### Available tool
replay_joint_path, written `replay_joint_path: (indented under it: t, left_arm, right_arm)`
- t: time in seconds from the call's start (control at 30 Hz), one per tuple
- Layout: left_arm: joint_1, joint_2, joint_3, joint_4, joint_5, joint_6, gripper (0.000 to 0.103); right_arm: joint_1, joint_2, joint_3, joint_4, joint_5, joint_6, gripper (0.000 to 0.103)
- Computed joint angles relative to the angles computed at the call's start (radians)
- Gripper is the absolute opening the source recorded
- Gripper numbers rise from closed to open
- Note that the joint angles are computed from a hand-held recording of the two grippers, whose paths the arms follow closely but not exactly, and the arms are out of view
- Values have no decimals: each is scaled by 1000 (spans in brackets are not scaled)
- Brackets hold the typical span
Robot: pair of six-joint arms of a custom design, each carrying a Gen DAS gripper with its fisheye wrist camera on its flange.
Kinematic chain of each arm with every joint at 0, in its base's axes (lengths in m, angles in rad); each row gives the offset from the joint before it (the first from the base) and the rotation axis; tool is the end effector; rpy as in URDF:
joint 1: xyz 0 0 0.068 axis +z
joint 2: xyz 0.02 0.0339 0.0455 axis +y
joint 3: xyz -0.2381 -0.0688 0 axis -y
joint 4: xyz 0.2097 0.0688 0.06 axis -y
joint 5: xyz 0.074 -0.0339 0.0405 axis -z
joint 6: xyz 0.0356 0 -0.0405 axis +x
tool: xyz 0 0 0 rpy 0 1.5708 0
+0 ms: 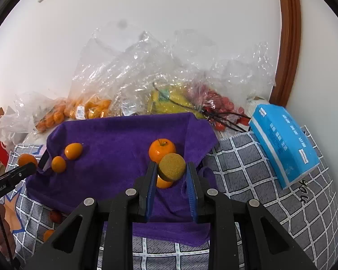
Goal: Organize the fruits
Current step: 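Lower both fruits onto the purple towel and open both tools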
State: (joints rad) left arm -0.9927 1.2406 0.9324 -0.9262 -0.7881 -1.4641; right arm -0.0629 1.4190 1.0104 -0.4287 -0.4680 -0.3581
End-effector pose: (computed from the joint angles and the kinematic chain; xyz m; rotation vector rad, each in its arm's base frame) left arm 0.1269 -0.1483 0.2387 -0.6932 2.1927 -0.0467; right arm 0.2716 -0.0010 0.2420 -0.5494 2.2556 0.3534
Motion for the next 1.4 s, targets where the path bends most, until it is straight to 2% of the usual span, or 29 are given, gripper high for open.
replay_joint_path:
  t: [0.4, 0.87, 1.1, 1.4]
  left_arm:
    - [40, -18, -54, 81, 39, 48, 40]
    - [62, -15, -80, 132, 47, 79, 40]
    - [92, -12, -106, 191, 87, 116, 40]
    - [111, 6, -100, 199, 114, 124, 40]
  right_arm:
    - [43, 48, -19, 32, 45, -1, 26]
    - [78, 68, -40, 34, 37, -20, 26]
    - [99, 100, -46, 42, 54, -25, 26]
    - [113, 127, -56, 55, 74, -31, 26]
